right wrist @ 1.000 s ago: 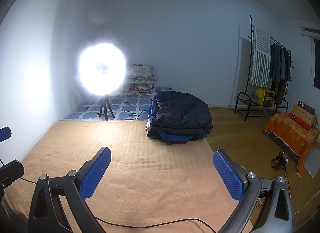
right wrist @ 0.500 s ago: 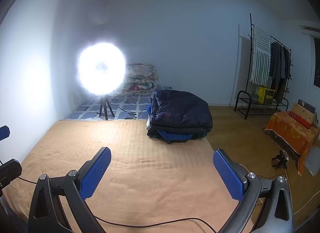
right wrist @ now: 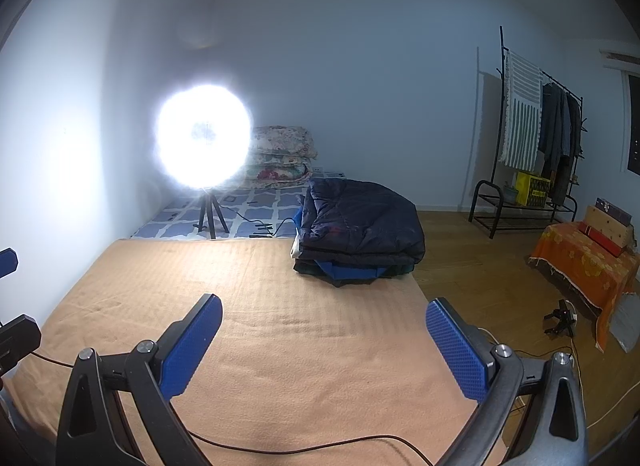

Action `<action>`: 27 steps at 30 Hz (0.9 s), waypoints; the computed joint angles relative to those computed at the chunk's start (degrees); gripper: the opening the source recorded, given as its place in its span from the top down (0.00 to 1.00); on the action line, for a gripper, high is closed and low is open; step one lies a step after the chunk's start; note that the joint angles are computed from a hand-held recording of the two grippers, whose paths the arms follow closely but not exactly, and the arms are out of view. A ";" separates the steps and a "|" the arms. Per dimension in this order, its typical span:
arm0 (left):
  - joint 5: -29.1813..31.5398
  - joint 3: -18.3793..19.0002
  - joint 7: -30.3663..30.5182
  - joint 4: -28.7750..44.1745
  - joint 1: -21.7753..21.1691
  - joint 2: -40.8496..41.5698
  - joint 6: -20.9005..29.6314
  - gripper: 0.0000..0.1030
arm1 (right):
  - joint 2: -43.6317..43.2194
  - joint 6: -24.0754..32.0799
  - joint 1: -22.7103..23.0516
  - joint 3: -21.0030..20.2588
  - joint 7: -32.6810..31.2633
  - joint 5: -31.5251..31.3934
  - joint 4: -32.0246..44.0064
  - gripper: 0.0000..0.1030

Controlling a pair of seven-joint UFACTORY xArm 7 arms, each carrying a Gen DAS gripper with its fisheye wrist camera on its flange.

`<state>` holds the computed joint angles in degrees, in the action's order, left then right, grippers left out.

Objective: Fold large clothes

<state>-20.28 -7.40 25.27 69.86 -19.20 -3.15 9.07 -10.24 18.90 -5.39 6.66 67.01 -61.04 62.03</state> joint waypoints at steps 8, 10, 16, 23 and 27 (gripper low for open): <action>-0.04 -0.01 0.05 0.34 0.08 0.00 0.14 0.00 | 0.05 0.66 0.32 0.18 1.00 -0.64 0.12 0.00; 0.23 -0.04 -0.16 0.62 0.11 0.17 0.27 0.00 | -0.01 0.81 0.39 0.18 1.05 -0.73 0.08 0.00; 0.52 -0.10 -0.51 0.42 0.16 0.10 0.03 0.00 | -0.04 0.98 0.57 0.12 1.12 -0.63 0.07 0.00; 0.25 -0.08 -0.23 0.05 0.07 -0.07 -0.18 0.00 | -0.17 0.70 0.48 0.05 1.07 -0.56 -0.12 0.00; 0.50 -0.07 -0.57 0.54 0.11 0.08 0.34 0.00 | -0.25 0.89 0.48 0.12 0.77 -0.32 -0.16 0.00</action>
